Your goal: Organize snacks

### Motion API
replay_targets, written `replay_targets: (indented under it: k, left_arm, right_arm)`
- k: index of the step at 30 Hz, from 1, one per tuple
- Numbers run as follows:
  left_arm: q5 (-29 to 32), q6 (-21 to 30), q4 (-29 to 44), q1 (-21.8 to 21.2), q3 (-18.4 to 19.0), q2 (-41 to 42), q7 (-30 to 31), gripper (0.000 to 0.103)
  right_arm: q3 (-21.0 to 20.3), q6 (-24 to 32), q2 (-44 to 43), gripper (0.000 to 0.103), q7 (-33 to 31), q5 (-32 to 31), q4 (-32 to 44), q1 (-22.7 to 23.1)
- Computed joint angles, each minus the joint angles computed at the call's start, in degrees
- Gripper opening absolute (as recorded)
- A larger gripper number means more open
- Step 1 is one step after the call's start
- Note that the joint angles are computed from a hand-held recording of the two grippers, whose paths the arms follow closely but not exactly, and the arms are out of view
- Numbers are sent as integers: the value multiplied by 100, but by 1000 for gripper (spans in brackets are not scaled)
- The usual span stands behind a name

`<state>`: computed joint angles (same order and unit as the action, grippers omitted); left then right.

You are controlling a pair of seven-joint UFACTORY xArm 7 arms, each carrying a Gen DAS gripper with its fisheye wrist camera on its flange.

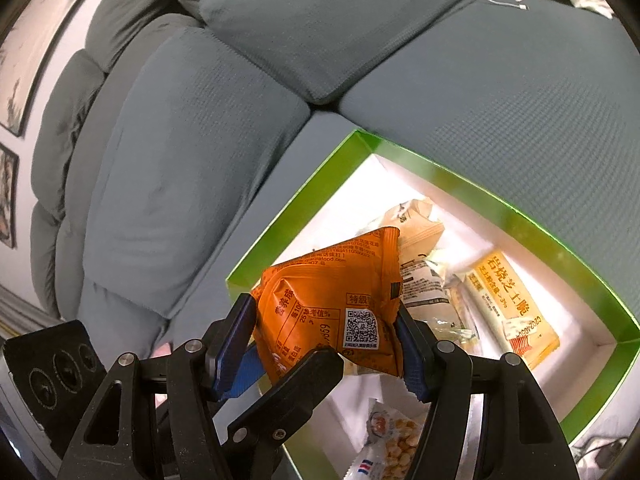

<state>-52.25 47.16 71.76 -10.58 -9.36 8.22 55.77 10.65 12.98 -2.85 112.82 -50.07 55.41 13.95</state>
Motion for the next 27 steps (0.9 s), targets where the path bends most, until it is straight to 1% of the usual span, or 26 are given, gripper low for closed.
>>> replay_targets:
  k: [8,17,20,22,23,24,26,27]
  left_arm:
    - [148,49,36,-10,-19,83,-151,48]
    - [240,122,84,0,-34,137,-288,49]
    - [108,216,76,63,-26,110,-256,58]
    - [23,162,1,81,-12,32,-170,70]
    - [-63,118,-72,103,3,-45,-72,71]
    - [-191,112,-142,139,31,-129,42,74]
    - [-401,163,-230,215,124,-274,138,79]
    - [-477,181,-250,234,165,-314,161,81]
  right_arm:
    - [9,236,10,68,-81,286,-12,63]
    - [3,335,-2,68,91,283,-28,70]
    - [15,373,-30,68,275,168,-36,53]
    - [48,542,-67,68,354,112,-6,61]
    - [74,674,-82,70,383,78,23,73]
    - [91,778,-95,75,403,33,41,81]
    - [165,1127,-141,80,523,-162,125,112]
    - [186,1225,-144,80,559,-231,163,133]
